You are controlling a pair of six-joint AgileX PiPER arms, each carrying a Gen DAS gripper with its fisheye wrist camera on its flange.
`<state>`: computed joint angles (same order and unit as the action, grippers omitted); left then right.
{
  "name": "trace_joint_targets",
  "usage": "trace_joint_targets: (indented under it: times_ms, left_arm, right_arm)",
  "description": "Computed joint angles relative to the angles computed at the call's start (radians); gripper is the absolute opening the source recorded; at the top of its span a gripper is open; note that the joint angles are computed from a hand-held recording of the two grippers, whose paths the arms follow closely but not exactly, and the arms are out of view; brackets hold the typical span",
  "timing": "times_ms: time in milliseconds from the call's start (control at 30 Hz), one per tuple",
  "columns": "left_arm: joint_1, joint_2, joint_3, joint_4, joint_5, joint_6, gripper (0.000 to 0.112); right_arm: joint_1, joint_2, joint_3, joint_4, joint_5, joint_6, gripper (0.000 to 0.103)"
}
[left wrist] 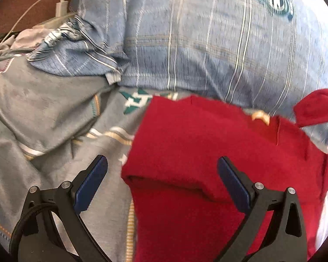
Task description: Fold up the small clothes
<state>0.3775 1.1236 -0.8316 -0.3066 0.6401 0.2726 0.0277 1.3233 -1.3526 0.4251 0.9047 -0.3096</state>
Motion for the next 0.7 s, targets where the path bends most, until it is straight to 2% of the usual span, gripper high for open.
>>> trace_joint_targets:
  times_ms: [133,233,267,300,333,400,467,500,567,700]
  left_arm:
    - [0.087,-0.005,-0.012,-0.098,0.012,0.107,0.101]
    - [0.147,0.002,-0.029,-0.160,0.033,0.162,0.101]
    - [0.175,0.007,-0.036,-0.195,0.046,0.190,0.101]
    - [0.199,0.012,-0.040,-0.225,0.056,0.216,0.101]
    - [0.216,0.018,-0.043,-0.246,0.064,0.233,0.101]
    - [0.227,0.031,-0.053,-0.247,0.077,0.235,0.101]
    - [0.244,0.044,-0.058,-0.275,0.095,0.258,0.101]
    - [0.246,0.048,-0.062,-0.280,0.100,0.262,0.101]
    - [0.256,0.048,-0.066,-0.304,0.118,0.291,0.101]
    - [0.269,0.049,-0.068,-0.352,0.148,0.338,0.101]
  right_arm:
    - [0.039,-0.069,-0.030,0.192,0.121,-0.059,0.004]
    - [0.125,-0.040,-0.076,0.304,0.219,-0.088,0.004]
    - [0.173,-0.027,-0.081,0.301,0.213,-0.078,0.004]
    - [0.225,0.002,-0.100,0.278,0.212,-0.057,0.004]
    - [0.288,0.032,-0.110,0.215,0.173,-0.006,0.004]
    - [0.422,0.112,-0.142,0.020,0.100,0.161,0.012]
    - [0.470,0.206,-0.195,-0.124,0.103,0.293,0.046]
    - [0.491,0.233,-0.193,-0.221,0.073,0.386,0.047]
    - [0.502,0.219,-0.151,-0.318,0.019,0.477,0.047]
    - [0.453,0.119,-0.050,-0.307,-0.023,0.478,0.048]
